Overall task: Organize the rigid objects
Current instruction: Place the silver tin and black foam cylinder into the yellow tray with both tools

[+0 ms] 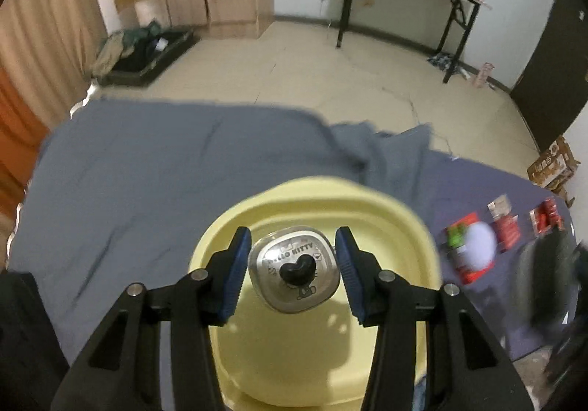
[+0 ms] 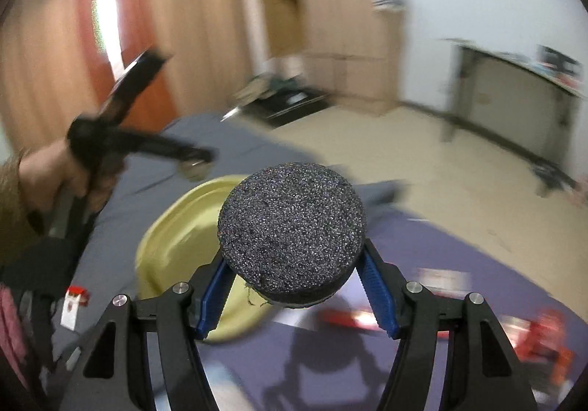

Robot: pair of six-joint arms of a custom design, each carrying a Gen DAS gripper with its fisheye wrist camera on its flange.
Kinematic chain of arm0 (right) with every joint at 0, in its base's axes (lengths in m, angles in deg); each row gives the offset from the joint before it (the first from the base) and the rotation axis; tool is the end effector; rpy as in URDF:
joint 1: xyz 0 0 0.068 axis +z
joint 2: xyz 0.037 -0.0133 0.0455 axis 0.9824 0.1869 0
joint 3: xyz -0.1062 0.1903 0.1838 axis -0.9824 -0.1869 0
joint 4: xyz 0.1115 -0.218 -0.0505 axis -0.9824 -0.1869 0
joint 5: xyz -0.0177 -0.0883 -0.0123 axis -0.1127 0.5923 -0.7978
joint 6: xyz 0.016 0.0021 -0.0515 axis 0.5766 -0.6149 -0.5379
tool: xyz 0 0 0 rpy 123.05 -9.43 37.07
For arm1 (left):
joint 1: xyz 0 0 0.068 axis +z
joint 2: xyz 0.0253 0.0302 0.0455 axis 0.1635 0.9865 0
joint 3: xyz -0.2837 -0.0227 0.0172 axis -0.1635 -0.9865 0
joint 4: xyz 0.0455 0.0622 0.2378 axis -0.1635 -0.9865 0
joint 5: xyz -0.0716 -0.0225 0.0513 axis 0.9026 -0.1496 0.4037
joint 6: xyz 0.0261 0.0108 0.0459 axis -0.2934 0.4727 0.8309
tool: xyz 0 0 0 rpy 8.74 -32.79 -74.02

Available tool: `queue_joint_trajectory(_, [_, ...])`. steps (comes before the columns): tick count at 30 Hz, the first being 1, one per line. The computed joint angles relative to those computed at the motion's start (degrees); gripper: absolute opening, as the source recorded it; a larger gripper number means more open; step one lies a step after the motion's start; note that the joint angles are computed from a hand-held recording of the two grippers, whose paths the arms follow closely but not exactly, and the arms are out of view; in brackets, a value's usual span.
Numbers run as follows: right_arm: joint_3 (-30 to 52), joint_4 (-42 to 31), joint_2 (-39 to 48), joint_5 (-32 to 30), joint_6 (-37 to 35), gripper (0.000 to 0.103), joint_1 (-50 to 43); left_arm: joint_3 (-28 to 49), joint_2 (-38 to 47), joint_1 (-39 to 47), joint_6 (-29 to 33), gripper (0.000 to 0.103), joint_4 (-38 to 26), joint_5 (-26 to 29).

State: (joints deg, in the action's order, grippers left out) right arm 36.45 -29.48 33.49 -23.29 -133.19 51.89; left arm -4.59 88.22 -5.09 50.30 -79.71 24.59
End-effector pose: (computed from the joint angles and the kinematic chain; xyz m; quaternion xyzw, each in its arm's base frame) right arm 0.2162 -0.0810 0.2559 -0.2741 0.8437 0.1898 0.4206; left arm 0.3112 -0.0803 0.2502 0.0673 0.9606 -0.0479 0.2655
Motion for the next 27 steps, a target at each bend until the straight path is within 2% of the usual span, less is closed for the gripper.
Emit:
queue_joint_trajectory(3, [-8.8,13.9,0.1,8.2,13.8,0.065,15.6,-3.7,3.6,2.2,0.0,0.049,5.1,2.9])
queue_joint_trajectory(5, [-14.0,25.1,4.1,17.6,20.7,0.064,26.3,-4.5,6.2,2.2,0.6,0.049,7.3,4.2])
queue_joint_trajectory(7, [-17.0,32.5,7.9,24.9,21.8,0.064,33.7,-5.8,8.3,1.7,0.7,0.049,10.1,4.2])
queue_joint_trajectory(9, [-17.4,35.2,11.7,29.7,21.8,0.064,38.2,-6.8,10.4,2.1,0.5,0.049,13.0,4.7])
queue_joint_trajectory(12, [-17.3,38.9,13.7,32.8,24.2,0.064,42.3,-7.4,12.7,2.5,0.1,0.049,15.5,4.6])
queue_joint_trajectory(15, [-17.9,40.2,14.3,33.3,24.1,0.065,42.2,-8.1,12.8,4.0,-1.2,0.049,17.6,6.8])
queue_joint_trajectory(19, [-20.6,39.9,10.9,31.8,22.3,0.069,39.8,-6.3,13.0,4.0,-2.7,0.051,15.2,6.3])
queue_joint_trajectory(20, [-21.4,37.9,8.1,31.4,22.0,0.072,39.0,-6.1,12.2,3.8,-2.7,0.061,14.3,5.6])
queue_joint_trajectory(21, [-21.7,36.9,6.4,30.7,22.1,0.087,38.3,-6.2,11.0,3.3,-2.5,0.071,13.8,5.8])
queue_joint_trajectory(22, [-21.3,33.6,3.4,27.3,21.8,0.098,35.5,-5.8,10.0,2.8,-2.3,0.091,12.7,6.2])
queue_joint_trajectory(23, [-20.4,30.7,1.9,23.9,21.5,0.101,32.9,-6.0,8.3,2.0,-2.0,0.099,12.1,6.0])
queue_joint_trajectory(25, [-16.3,22.0,-0.5,17.9,19.9,0.103,25.4,-5.2,5.2,-0.3,-1.2,0.101,11.2,5.8])
queue_joint_trajectory(27, [-11.3,14.0,-0.8,12.9,15.8,0.103,15.5,-1.7,4.2,-3.1,-2.7,0.103,7.5,7.6])
